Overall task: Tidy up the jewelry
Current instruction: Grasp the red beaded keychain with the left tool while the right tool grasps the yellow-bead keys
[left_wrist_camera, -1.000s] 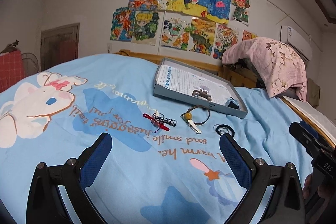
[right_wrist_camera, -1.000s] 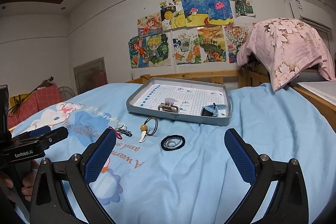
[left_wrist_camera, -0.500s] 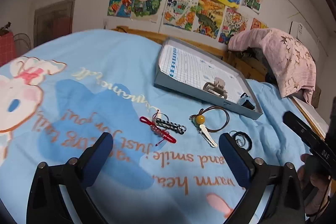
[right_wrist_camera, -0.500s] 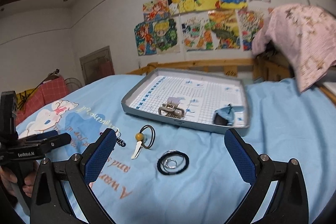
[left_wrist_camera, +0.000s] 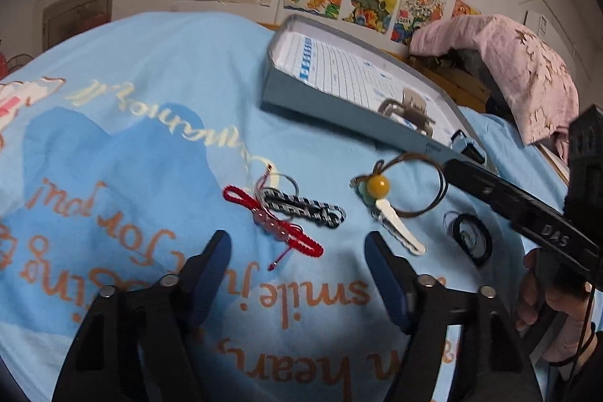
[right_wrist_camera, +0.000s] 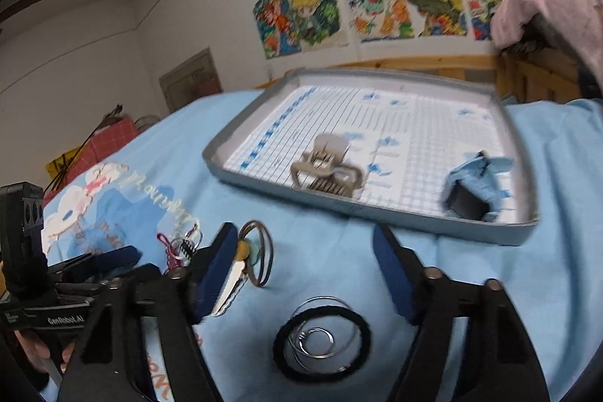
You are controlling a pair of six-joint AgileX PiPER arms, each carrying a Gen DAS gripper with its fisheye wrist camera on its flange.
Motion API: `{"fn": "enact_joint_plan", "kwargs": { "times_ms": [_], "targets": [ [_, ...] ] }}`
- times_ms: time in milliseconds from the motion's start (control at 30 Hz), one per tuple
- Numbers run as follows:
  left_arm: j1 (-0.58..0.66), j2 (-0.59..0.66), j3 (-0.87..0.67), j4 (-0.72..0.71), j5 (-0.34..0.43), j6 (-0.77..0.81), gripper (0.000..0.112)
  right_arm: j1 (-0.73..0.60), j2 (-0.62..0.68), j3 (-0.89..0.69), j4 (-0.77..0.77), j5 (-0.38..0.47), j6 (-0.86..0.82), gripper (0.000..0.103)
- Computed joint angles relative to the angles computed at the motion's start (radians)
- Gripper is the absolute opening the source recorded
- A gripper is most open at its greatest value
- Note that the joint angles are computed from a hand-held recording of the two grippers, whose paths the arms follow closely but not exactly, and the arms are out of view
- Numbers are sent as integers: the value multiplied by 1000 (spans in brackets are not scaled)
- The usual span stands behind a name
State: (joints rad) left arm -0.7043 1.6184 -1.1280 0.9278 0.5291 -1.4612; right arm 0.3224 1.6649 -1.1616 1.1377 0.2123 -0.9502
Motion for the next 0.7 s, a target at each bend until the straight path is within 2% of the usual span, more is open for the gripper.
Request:
{"fn": "enact_joint_plan", "kwargs": {
  "times_ms": [133, 167, 200, 233, 333, 400, 467, 533, 633, 700],
  "targets": [
    [21, 21, 3, -15, -48, 19, 58, 19, 53, -41, -84, 37, 55, 46],
    [26, 26, 2, -24, -55, 27, 54, 25, 63, -46, -96, 41, 63, 41],
    [30, 30, 3, -31, -61, 30, 51, 30, 68, -48, -107, 40, 72, 30],
    [33, 31, 6, -34, -66, 28, 51, 38, 74, -49, -127, 35, 91, 27],
    [51, 34, 15, -35, -97, 19, 48, 44, 76, -41, -119, 28, 79, 24],
    [57, 42, 7, -59, -91, 36, 36, 51, 73, -33, -124, 18, 84, 21],
    [65, 44, 9, -72, -100, 43, 31, 53, 72, -33, -152, 18, 110, 16],
    [67, 45, 9, -78, -102, 43, 24, 54, 70, -33, -157, 20, 110, 16],
    [70, 39, 26, -63, -118, 18, 12, 57, 67, -29, -155, 15, 102, 9],
    [73, 23, 56, -28, -145, -26, 7, 55, 60, -20, -101, 15, 43, 4]
  ]
}}
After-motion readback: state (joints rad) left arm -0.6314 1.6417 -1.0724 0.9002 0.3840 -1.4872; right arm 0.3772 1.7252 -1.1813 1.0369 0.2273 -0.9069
